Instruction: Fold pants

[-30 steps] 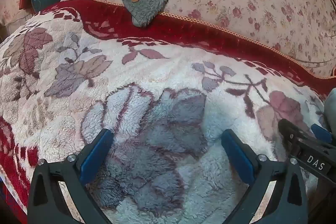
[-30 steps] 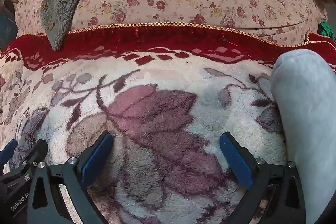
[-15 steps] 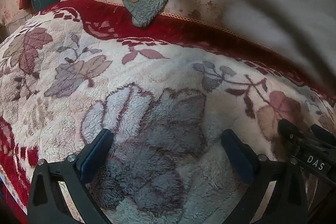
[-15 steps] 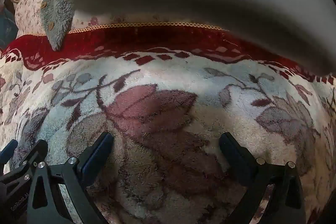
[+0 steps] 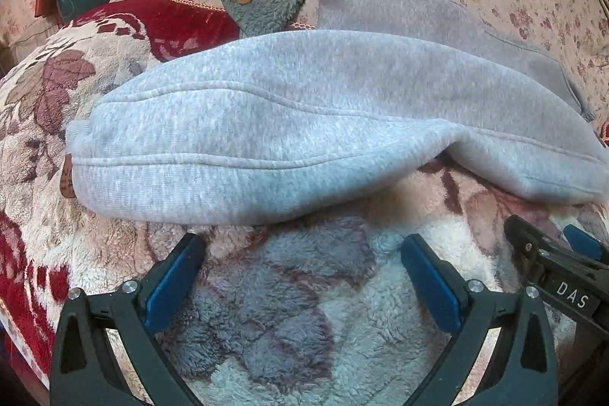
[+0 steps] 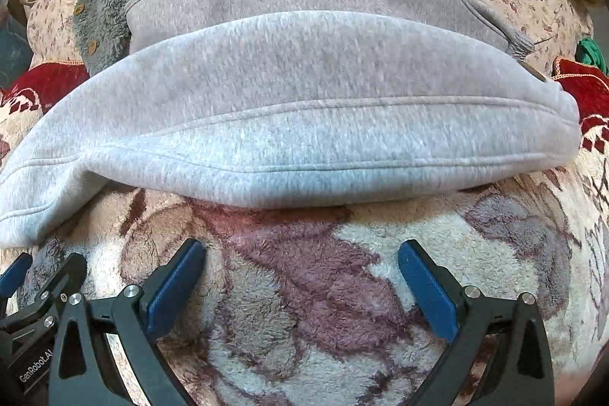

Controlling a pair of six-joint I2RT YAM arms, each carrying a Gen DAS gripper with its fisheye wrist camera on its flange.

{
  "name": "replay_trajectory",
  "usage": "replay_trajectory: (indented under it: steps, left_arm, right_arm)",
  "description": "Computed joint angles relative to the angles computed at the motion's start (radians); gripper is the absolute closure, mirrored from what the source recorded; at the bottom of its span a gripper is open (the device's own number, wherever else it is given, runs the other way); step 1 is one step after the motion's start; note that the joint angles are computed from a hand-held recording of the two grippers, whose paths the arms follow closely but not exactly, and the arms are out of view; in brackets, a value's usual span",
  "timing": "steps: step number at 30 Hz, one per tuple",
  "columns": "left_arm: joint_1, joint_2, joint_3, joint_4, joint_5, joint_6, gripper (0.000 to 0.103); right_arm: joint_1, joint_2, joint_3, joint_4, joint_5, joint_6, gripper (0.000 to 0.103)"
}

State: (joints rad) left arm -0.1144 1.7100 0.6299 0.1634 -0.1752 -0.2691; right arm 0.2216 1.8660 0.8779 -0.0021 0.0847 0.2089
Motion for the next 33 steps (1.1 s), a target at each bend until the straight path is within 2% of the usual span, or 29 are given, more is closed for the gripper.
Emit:
replay_trajectory:
  steps: [7,10,15,17,19,22,26,30,33]
  left_arm:
    - [-0.004,0.012,0.003,0.006,-0.005,-0.001,0.000]
    - [-0.023,0.022,0.026,-0.027,-0.053,0.007,0.000]
    - [-0.012,0.032,0.042,-0.036,-0.040,0.011,0.000]
    - [-0.039,0.028,0.070,-0.092,-0.062,-0.009,0.000]
    - [-0.031,0.015,0.100,-0.171,-0.050,-0.017,0.000]
    - [-0.037,-0.031,0.094,-0.229,-0.047,-0.050,0.000]
    - [-0.102,-0.120,0.062,-0.281,-0.132,-0.104,0.000]
    - [-0.171,-0.218,0.033,-0.311,-0.160,-0.170,0.000]
    - [-0.237,-0.288,0.014,-0.325,-0.228,-0.208,0.000]
  right_arm:
    - [0.001,-0.006,-0.002,-0.004,0.003,-0.001,0.000]
    - [0.014,0.003,0.012,-0.014,0.014,0.008,0.000]
    - [0.001,0.004,0.018,-0.021,-0.013,-0.005,0.000]
    - [-0.031,0.002,0.027,-0.035,-0.075,-0.068,0.000]
    - [-0.082,-0.006,0.034,-0.064,-0.183,-0.137,0.000]
    - [-0.144,-0.021,0.043,-0.118,-0.307,-0.219,0.000]
    - [-0.250,-0.073,0.033,-0.190,-0.481,-0.300,0.000]
    - [-0.301,-0.163,-0.017,-0.195,-0.511,-0.354,0.001]
    - [-0.337,-0.222,-0.031,-0.222,-0.559,-0.377,0.001]
